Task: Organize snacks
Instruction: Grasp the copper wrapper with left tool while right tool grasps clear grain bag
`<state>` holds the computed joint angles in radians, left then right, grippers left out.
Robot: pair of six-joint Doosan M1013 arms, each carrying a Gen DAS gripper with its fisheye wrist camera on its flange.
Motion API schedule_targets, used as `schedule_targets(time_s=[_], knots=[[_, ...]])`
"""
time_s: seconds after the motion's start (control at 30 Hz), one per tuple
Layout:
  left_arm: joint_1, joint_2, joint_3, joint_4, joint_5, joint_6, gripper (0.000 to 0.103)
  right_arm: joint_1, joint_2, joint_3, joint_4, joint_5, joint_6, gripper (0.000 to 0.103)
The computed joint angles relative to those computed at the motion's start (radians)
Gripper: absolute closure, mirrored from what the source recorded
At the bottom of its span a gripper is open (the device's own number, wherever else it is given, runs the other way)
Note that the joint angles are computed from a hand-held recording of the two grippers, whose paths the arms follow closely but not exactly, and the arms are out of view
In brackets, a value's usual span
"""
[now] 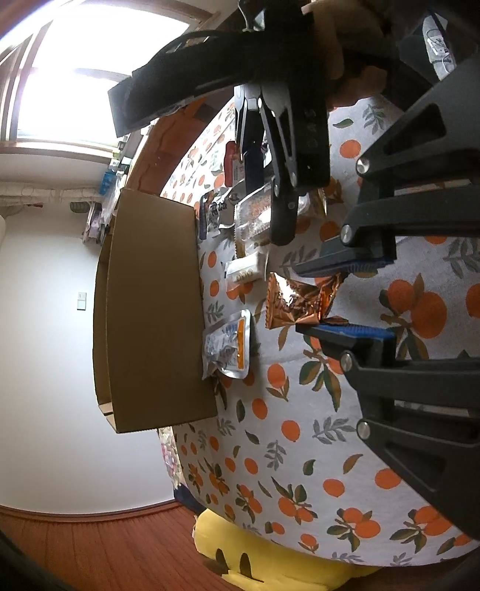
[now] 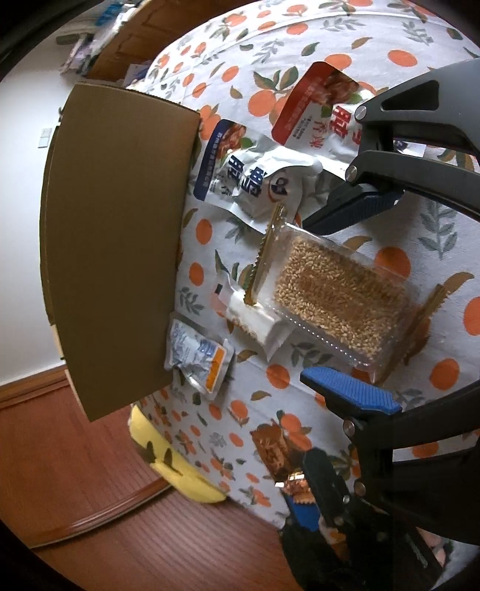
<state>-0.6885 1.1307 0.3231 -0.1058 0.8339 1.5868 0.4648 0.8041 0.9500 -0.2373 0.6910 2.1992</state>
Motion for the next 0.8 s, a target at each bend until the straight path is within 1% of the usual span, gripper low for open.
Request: schedule_targets(time_s=[0.13,0.3,0.37,0.47,0.5,0.57,0.67,0.77,0.8], knots=[[0.0,-0.007,0.013,0.007,-0.006,-0.005,0.081,0.007,0.01,-0.014,-0.043,0.029,0.014,0.028],[-0.003,-0.023,0.04,0.018,-0.024,-0.01,0.081,0.015,0.017,-0.026,-0.087,0.062,0.02,0.032],[-0.005,-0.026,0.045,0.023,-0.025,-0.014,0.081,0.017,0.016,-0.026,-0.098,0.07,0.024,0.038],[-0.007,-0.038,0.064,0.031,-0.035,-0.018,0.081,0.018,0.009,-0.013,-0.105,0.07,0.023,0.044],[-0.008,-0.042,0.071,0.035,-0.038,-0.021,0.081,0.018,0.004,-0.005,-0.103,0.068,0.021,0.045],[-0.011,-0.049,0.08,0.042,-0.041,-0.025,0.081,0.016,-0.009,0.018,-0.088,0.052,0.013,0.052],[-0.014,-0.064,0.101,0.048,-0.051,-0.028,0.081,0.015,-0.026,0.046,-0.069,0.032,0.007,0.057],[-0.018,-0.082,0.125,0.05,-0.066,-0.025,0.081,0.002,-0.057,0.098,0.039,-0.046,-0.04,0.058],[-0.019,-0.091,0.137,0.046,-0.075,-0.021,0.081,0.003,-0.068,0.114,0.033,-0.061,-0.028,0.058]])
